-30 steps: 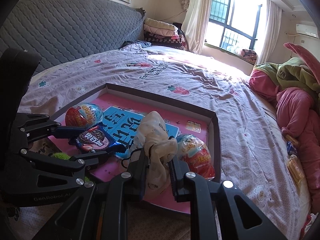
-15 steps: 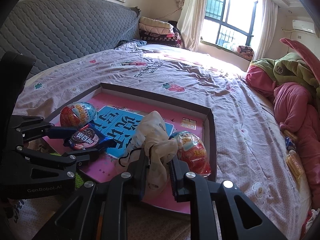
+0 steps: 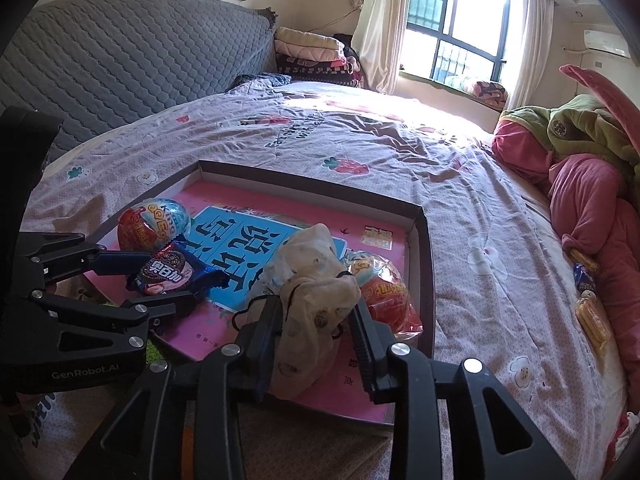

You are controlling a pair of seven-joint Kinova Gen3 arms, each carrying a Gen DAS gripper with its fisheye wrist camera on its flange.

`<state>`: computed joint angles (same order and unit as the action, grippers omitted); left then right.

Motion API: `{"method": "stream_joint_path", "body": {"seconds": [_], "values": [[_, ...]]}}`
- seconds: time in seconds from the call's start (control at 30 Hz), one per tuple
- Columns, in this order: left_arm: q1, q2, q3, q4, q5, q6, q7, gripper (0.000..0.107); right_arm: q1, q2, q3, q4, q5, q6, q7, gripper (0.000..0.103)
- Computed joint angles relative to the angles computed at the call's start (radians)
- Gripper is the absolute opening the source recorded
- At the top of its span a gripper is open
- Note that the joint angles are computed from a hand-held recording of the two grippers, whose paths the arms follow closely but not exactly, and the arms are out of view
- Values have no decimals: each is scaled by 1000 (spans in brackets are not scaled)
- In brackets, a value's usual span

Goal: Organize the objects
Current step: 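Open the left tool on the cookie pack while the right tool releases the mesh bag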

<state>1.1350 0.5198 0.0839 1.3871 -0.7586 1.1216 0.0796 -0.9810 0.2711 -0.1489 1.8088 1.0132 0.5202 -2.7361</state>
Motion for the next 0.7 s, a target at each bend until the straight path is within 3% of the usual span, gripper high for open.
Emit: {"method": "stream_joint_path", "body": {"seconds": [0.17, 0.7], "values": [[0, 0, 0, 0, -1, 0, 1, 58, -3, -3, 4, 2, 16, 14, -23, 47], [-9, -12, 4, 4, 17, 8, 11, 58, 22, -32, -18, 24, 80, 15, -106, 51]]}}
